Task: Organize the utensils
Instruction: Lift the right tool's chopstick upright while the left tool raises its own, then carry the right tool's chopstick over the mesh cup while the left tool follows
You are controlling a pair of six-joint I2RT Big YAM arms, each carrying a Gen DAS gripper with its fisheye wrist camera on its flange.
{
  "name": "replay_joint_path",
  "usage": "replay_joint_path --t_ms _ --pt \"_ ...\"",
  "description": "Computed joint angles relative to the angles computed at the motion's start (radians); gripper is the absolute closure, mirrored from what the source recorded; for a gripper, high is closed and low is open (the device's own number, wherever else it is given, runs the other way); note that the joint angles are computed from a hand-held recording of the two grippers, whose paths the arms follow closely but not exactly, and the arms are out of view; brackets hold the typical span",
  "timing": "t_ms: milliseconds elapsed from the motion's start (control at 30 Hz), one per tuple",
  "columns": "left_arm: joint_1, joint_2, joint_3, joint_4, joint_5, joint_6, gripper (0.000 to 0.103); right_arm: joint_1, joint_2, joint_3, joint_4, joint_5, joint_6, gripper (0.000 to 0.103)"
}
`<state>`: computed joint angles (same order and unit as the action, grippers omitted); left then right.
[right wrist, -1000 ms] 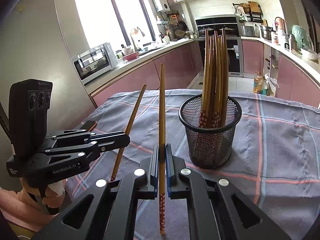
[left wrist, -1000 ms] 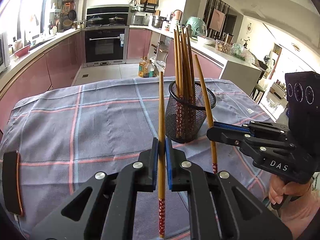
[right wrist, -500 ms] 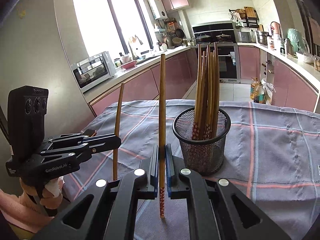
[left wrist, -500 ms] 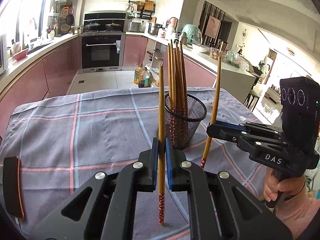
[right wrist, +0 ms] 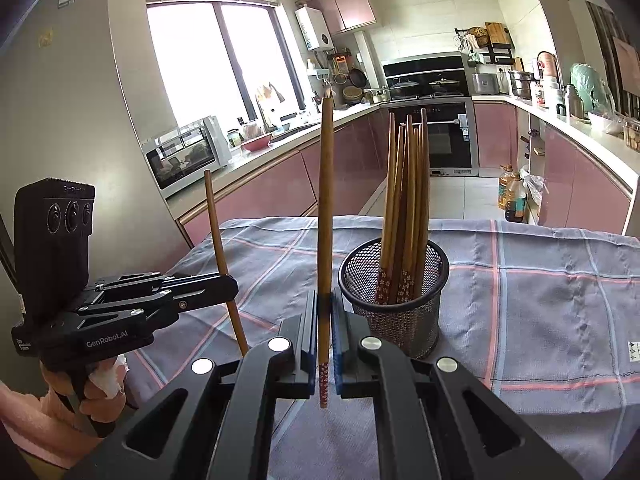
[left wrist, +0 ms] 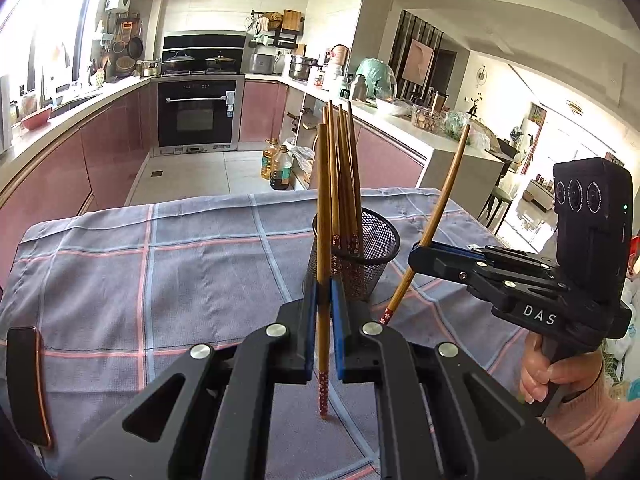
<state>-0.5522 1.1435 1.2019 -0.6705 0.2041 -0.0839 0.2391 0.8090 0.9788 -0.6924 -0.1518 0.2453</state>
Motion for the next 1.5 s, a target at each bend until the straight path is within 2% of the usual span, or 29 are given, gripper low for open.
replay_joint_path --t_ms 967,1500 --pt "-0.015 0.023 0.039 0.023 -0.011 0.005 0.095 -0.044 -0.024 0.029 0.004 0.002 -0.025 0.097" --pt "0.014 0.01 0.052 0.041 0.055 0.019 0.095 -0.064 -0.031 0.051 0.014 -0.001 -0.051 0.097"
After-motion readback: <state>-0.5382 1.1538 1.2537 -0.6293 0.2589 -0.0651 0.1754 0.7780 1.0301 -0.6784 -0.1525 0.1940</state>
